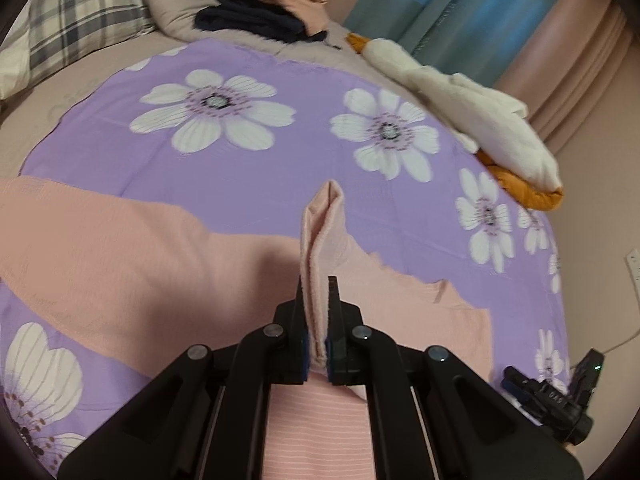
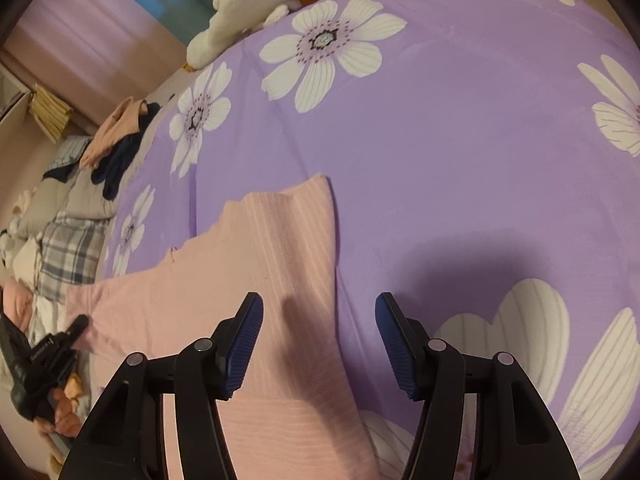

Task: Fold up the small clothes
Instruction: 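Grasp the sweater side edge with the left tool and lift it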

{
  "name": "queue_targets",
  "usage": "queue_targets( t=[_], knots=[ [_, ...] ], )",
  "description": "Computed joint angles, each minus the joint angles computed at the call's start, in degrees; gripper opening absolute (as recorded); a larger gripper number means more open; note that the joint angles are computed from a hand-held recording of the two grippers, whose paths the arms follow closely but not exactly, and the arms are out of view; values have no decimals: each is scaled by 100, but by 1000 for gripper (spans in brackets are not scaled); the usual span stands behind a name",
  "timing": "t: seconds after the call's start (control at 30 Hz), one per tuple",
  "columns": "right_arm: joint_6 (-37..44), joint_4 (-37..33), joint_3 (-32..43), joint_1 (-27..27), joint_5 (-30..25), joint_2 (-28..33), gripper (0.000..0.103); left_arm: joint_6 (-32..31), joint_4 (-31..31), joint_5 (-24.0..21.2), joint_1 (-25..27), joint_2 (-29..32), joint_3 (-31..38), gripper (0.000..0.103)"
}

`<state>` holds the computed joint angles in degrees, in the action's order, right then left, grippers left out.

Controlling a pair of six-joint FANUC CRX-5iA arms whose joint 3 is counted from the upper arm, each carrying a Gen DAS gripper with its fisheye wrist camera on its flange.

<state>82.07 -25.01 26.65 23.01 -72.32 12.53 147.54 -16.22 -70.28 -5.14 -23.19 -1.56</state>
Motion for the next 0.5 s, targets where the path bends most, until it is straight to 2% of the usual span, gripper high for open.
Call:
queue_targets(
  t=[0.17,0.33,0.43,0.47,0.5],
  knots=[
    [-51,37,73,58,-89,133,39,-130,213,-76,292,-148,-325,5],
    [-54,69,36,132,-25,166,37,-357,450,-101,505,-168,-595,5],
    [20,70,17,175,-9,199,20,-482,638,-91,670,-198,-784,5],
    [16,174,-29,231,46,181,12,-520,678,-84,704,-205,-831,6],
    [26,377,-119,323,155,144,9,-555,712,-76,732,-211,-874,6]
  ],
)
